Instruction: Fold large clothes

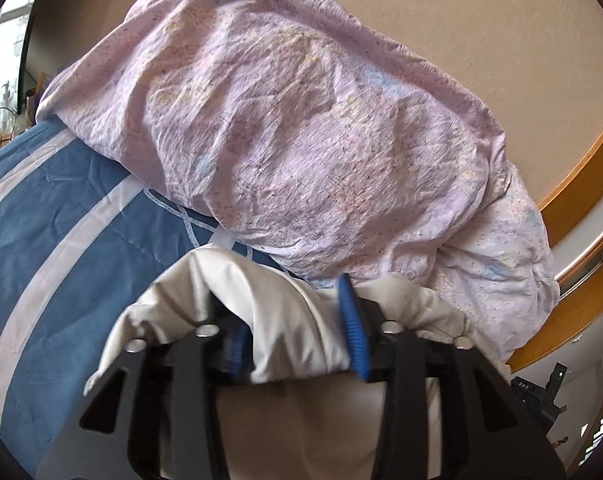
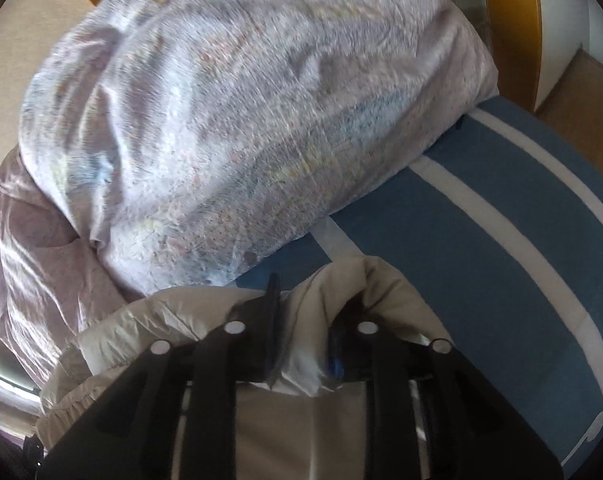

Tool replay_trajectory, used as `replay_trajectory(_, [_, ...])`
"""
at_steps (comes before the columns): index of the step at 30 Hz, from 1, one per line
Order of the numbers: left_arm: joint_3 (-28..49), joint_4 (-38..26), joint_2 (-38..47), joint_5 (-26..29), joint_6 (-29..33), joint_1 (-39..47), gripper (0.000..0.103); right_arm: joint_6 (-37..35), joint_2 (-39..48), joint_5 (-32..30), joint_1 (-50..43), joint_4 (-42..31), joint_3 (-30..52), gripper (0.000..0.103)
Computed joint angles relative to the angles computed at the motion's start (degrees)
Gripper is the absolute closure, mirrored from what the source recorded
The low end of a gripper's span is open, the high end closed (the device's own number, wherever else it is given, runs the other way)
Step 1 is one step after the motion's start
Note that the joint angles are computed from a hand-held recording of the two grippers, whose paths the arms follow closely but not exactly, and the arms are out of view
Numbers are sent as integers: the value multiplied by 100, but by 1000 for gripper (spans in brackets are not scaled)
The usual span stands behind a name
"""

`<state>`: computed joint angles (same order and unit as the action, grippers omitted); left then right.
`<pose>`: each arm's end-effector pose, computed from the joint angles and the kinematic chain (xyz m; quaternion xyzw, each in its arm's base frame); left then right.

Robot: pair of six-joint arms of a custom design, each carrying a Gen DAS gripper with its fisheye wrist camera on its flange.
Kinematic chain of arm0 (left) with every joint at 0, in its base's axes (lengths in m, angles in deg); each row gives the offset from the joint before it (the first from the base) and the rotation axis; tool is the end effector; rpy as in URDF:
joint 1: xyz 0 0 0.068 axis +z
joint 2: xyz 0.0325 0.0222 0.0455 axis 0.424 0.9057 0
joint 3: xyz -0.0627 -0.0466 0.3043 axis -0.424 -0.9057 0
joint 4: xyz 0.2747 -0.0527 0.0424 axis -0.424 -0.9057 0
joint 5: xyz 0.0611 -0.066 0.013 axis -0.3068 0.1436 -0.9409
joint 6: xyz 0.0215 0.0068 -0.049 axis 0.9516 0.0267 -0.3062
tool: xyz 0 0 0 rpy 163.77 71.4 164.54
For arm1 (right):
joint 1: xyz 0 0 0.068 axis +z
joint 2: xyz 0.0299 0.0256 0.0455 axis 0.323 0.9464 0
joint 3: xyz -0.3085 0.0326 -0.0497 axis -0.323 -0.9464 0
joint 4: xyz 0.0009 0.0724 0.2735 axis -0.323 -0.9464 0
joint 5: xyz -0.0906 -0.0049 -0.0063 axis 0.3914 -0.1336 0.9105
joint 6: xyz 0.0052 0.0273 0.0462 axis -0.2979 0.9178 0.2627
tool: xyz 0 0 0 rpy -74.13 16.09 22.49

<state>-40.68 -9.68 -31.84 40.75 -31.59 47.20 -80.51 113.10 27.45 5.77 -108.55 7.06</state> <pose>0.1772 0.0618 0.2855 -0.3747 0.8115 -0.1684 0.4156 0.4095 -0.0807 0.2658 0.1107 0.9391 0.1786 0.2718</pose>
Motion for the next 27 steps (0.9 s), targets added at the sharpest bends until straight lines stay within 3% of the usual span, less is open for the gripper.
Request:
replay_trajectory(2, [-32,125,25,46,-59,9,33,68,92,-41,17,-79,95,63])
replay_trajectory(4, [-90,315,-70,-72,-104,-20,5,131,172,-248,-14,-105,151,50])
replay_trajectory(5, [-127,414,-198,-255,-102,-50,2,145,196,-392,-44,-103,171,40])
replay_trajectory(7, [-120,527,-368,-284,-54,51,1,222,157,-762,-140,122,85,29])
replay_trajectory(11, [144,114,-662,-81,190,416,1,61,-352,-940,-320,867,-291,29])
replay_trajectory(14, [217,-361,-1138,-93,626,201,1,-876,-915,-1278,-518,859,-593,29])
replay_trajectory(17, [130,-776,-1624,-974,854,-855,1,-2069,-1537,-1205,-565,695,-1042,29])
replay_trajectory(20, [12,-1077,-1784,-2463,763,-2470,1,-3178,-2175,-1299,-594,455,-1691,29])
replay_trajectory(23, [-116,-1162,-1673,-3824,519,-3820,1,-3731,-2501,-1413,-551,151,-2091,29])
replay_trajectory(27, [-236,-1038,-1320,-4371,385,-4454,1,-3966,-2896,-980,-190,496,-2689,29])
